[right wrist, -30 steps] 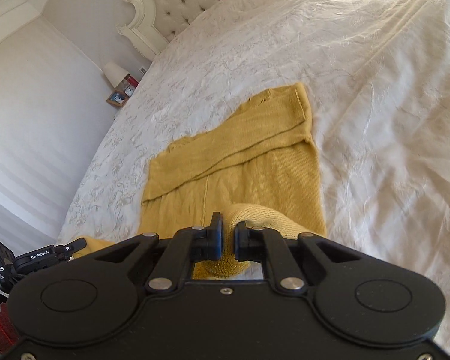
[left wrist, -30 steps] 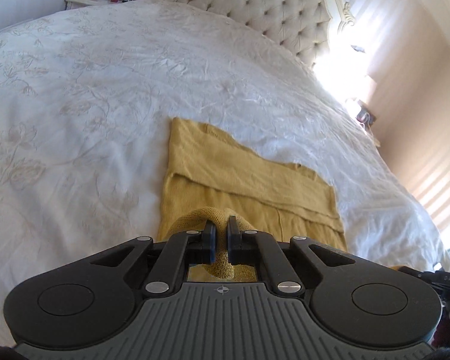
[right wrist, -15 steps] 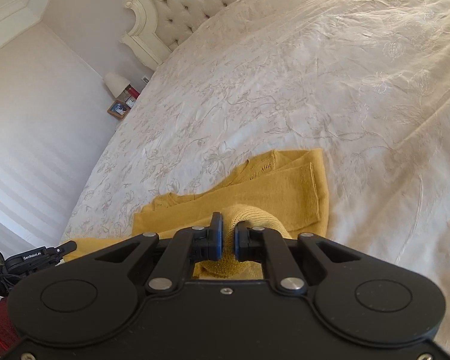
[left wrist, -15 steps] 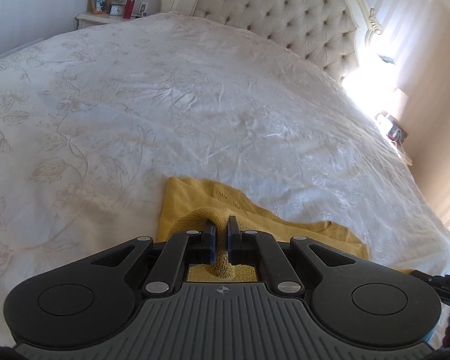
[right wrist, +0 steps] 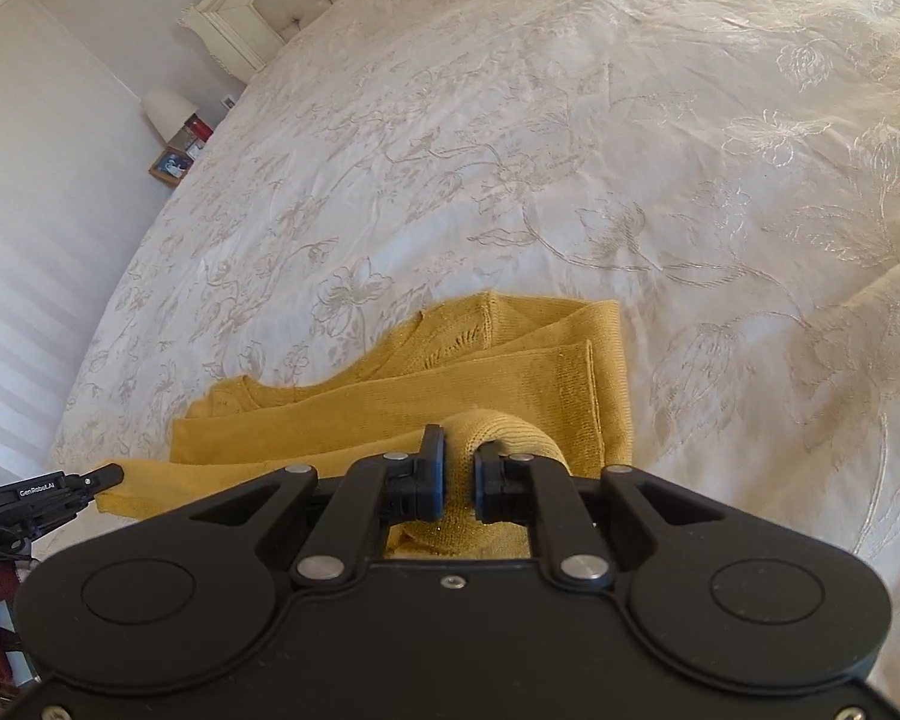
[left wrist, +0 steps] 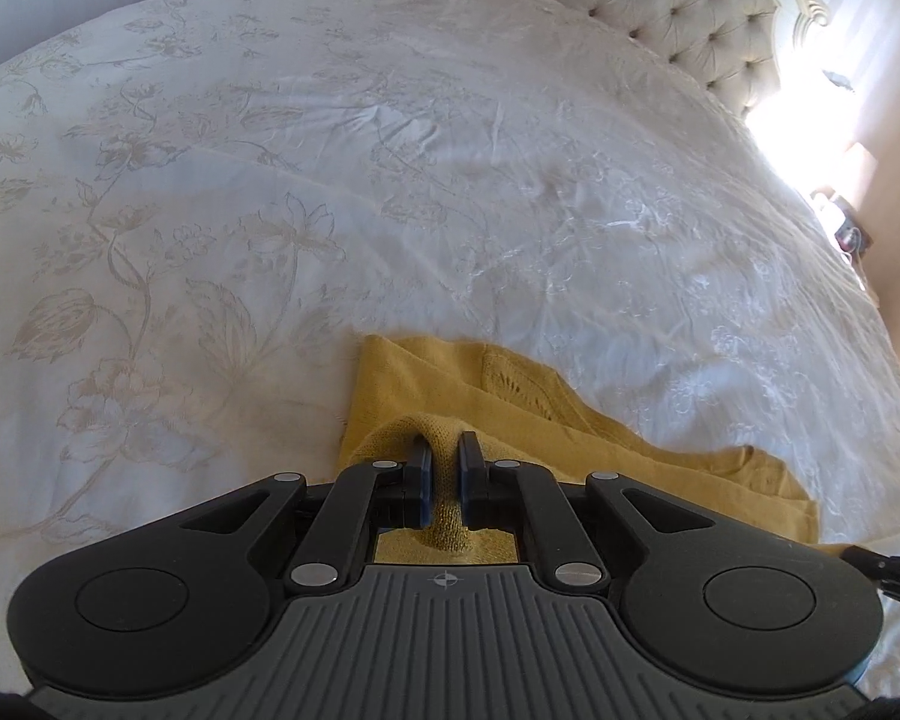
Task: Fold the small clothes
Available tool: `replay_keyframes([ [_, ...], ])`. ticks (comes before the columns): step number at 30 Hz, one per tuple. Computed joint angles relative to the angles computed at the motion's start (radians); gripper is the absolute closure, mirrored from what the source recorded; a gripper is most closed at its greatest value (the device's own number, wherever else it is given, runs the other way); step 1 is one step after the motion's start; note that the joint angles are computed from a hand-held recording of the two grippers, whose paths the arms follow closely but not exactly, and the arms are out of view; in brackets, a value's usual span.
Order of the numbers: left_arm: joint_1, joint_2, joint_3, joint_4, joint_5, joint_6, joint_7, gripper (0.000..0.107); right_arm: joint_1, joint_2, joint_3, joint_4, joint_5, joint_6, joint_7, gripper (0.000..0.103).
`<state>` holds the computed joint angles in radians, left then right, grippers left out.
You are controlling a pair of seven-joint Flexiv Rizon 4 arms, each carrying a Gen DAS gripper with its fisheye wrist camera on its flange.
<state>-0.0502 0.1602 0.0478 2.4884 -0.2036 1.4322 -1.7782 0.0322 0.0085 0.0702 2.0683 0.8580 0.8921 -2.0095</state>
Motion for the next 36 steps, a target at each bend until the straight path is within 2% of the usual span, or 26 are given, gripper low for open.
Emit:
replay_keyframes([
  [4, -0.036, -0.068, 0.024, -0.018, -0.12, 0.024, 0.106, 0.096, 0.022, -0.037, 0.019, -0.001, -0.076, 0.06, 0.103, 0.081],
  [5, -0.038, -0.083, 0.024, -0.023, -0.145, 0.029, 0.131, 0.095, 0.026, -0.046, 0.024, -0.001, -0.093, 0.078, 0.121, 0.078],
  [6, -0.028, -0.092, 0.02, -0.031, -0.138, 0.027, 0.134, 0.087, 0.03, -0.052, 0.029, 0.002, -0.109, 0.096, 0.139, 0.066],
  [7, -0.013, -0.101, 0.017, -0.038, -0.112, 0.031, 0.12, 0.083, 0.033, -0.056, 0.035, 0.007, -0.121, 0.125, 0.155, 0.057],
  [8, 0.001, -0.107, 0.015, -0.041, -0.081, 0.045, 0.103, 0.077, 0.033, -0.058, 0.039, 0.009, -0.114, 0.15, 0.156, 0.041],
  [9, 0.009, -0.113, 0.016, -0.04, -0.073, 0.064, 0.099, 0.074, 0.032, -0.061, 0.042, 0.008, -0.104, 0.171, 0.157, 0.032],
  [13, 0.044, -0.116, 0.024, -0.054, -0.029, 0.053, 0.084, 0.066, 0.036, -0.071, 0.049, 0.019, -0.158, 0.251, 0.211, 0.031],
  [17, 0.039, -0.071, 0.023, -0.035, -0.001, 0.05, 0.159, 0.058, 0.042, -0.038, 0.067, 0.059, -0.217, 0.299, 0.183, 0.031],
  [22, -0.018, 0.008, -0.001, 0.028, 0.021, 0.009, 0.227, 0.052, 0.091, 0.04, 0.089, 0.175, -0.36, 0.321, 0.159, 0.031],
  [26, -0.081, 0.041, -0.018, 0.068, 0.009, -0.032, 0.251, 0.052, 0.149, 0.102, 0.081, 0.23, -0.347, 0.285, 0.093, 0.031],
  [29, -0.146, 0.009, -0.008, 0.077, -0.073, -0.035, 0.324, 0.052, 0.192, 0.115, 0.065, 0.238, -0.317, 0.256, 0.026, 0.031],
  [32, -0.144, -0.041, -0.017, 0.059, -0.093, -0.026, 0.353, 0.052, 0.218, 0.084, 0.057, 0.222, -0.304, 0.246, -0.026, 0.031],
  [36, -0.119, -0.124, -0.025, 0.005, -0.106, -0.004, 0.42, 0.052, 0.212, -0.008, 0.066, 0.189, -0.359, 0.289, -0.032, 0.031],
])
